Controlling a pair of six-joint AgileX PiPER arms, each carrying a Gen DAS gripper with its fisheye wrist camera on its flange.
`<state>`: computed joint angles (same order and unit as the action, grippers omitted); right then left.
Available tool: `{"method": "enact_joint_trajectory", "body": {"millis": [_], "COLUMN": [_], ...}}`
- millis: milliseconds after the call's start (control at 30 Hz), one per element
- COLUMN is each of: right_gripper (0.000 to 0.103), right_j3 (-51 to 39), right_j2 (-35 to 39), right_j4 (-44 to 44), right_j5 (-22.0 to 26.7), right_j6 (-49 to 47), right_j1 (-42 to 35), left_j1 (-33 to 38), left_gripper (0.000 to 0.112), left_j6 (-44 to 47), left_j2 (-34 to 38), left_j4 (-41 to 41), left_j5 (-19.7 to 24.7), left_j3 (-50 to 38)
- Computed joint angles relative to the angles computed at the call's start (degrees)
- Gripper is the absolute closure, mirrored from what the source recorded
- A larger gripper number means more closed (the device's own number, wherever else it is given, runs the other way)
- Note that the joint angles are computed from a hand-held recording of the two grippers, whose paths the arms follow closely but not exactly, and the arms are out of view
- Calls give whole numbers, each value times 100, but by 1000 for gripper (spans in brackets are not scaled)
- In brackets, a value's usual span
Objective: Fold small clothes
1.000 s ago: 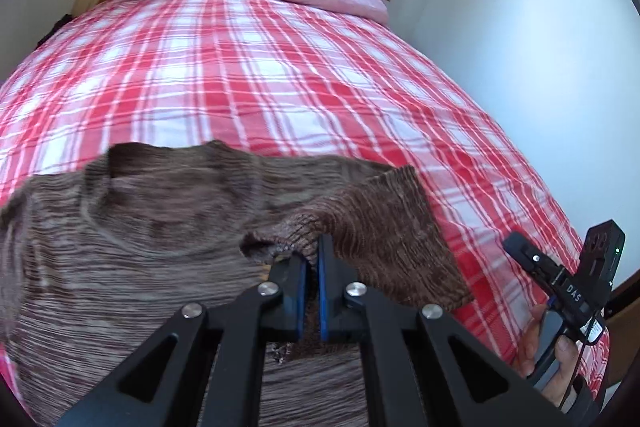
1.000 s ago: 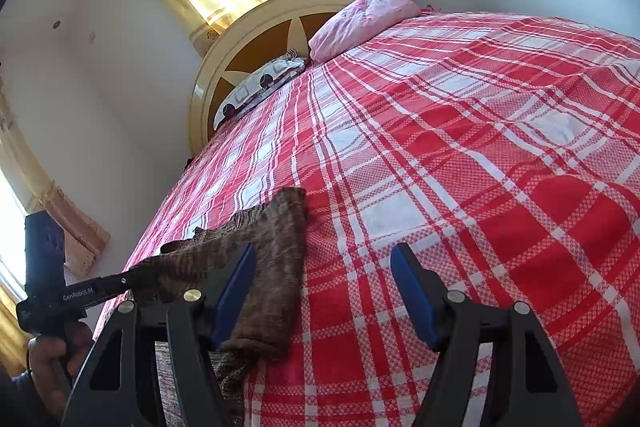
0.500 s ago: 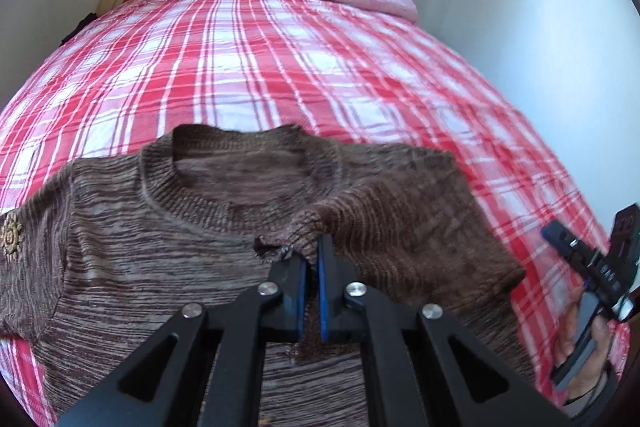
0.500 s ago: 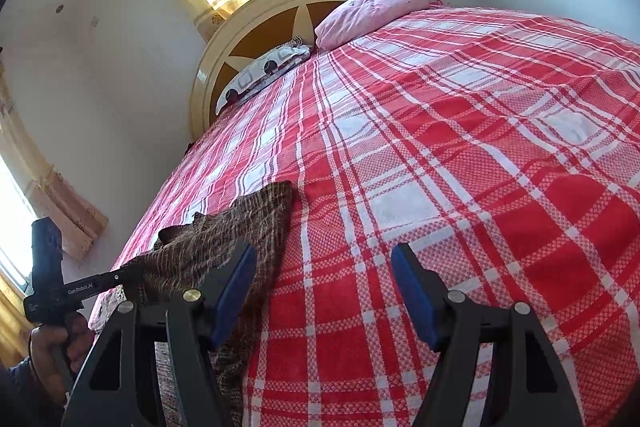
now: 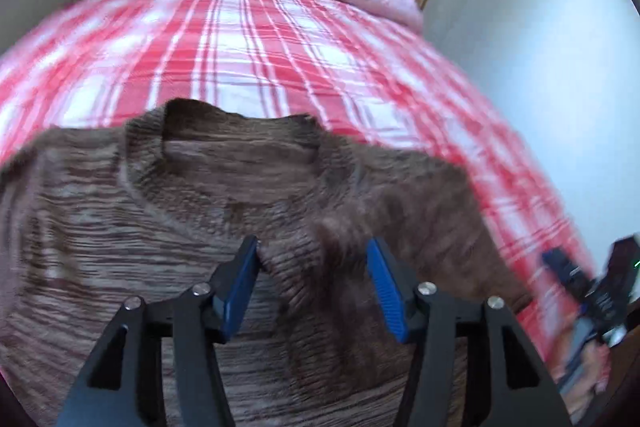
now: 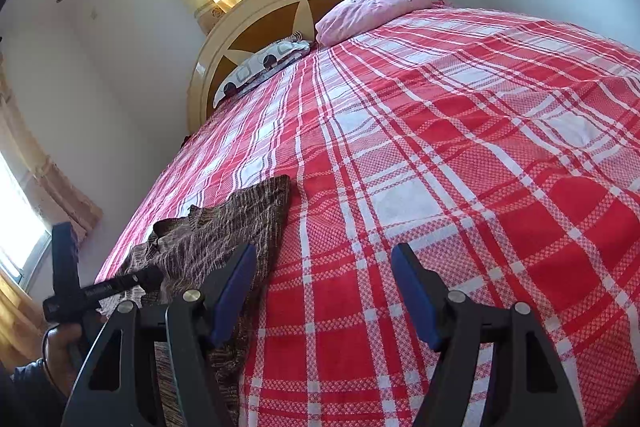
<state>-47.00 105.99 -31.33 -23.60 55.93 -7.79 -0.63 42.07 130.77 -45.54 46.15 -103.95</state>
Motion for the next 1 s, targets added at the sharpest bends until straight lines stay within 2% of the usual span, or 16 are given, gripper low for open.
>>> {"method": "enact_joint_trajectory", "body": {"millis": [67,167,200,233,267,300,367,467,567,600,633,700,800,867,933,1000], "right_gripper": [32,32,32,32,32,32,32,31,30,30,30,30,30,29,29,28], "right_j3": [0,-183,-338,-527,-669,-708,-721,-745,-766,-768,-778,-812,-809,-811,-853,-887], "right_j2": [-2,91,163,246,322,328,320,336,343,341,339,345,345,341,358,366], "right_j4": [106,-295,-605,-1084,-1438,-1563,-1254,-1074,-889,-836,-781,-696,-673,-627,-486,-410], "right_j5": [36,262,478,752,955,1057,1180,1288,1376,1400,1435,1503,1505,1535,1619,1689], "right_j6": [-110,235,524,988,1331,1444,1101,885,682,622,567,480,458,400,254,159], "right_j1": [17,48,89,139,189,220,296,355,407,419,437,469,472,483,526,556], "left_j1": [-33,-216,-280,-299,-295,-300,-330,-401,-576,-643,-671,-659,-548,-475,-465,-447], "left_gripper": [54,57,62,81,90,92,92,92,86,86,78,70,70,67,44,37], "left_j6": [-241,-402,-448,-472,-448,-450,-127,584,1473,1373,1043,-82,-1704,-1968,-2120,-1841], "left_j2": [202,205,181,209,229,207,-111,-480,-911,-992,-935,-682,-159,-246,-454,-732], "left_j4": [128,447,560,585,532,516,306,-20,-461,-282,123,1269,2752,2809,3029,2809], "left_j5": [173,-155,-220,-183,-120,-191,-823,-1527,-2636,-2936,-3084,-2969,-2119,-1943,-2013,-2251], "left_j3": [-297,-257,-258,-337,-388,-353,214,829,1570,1680,1591,1290,559,532,772,1202]}}
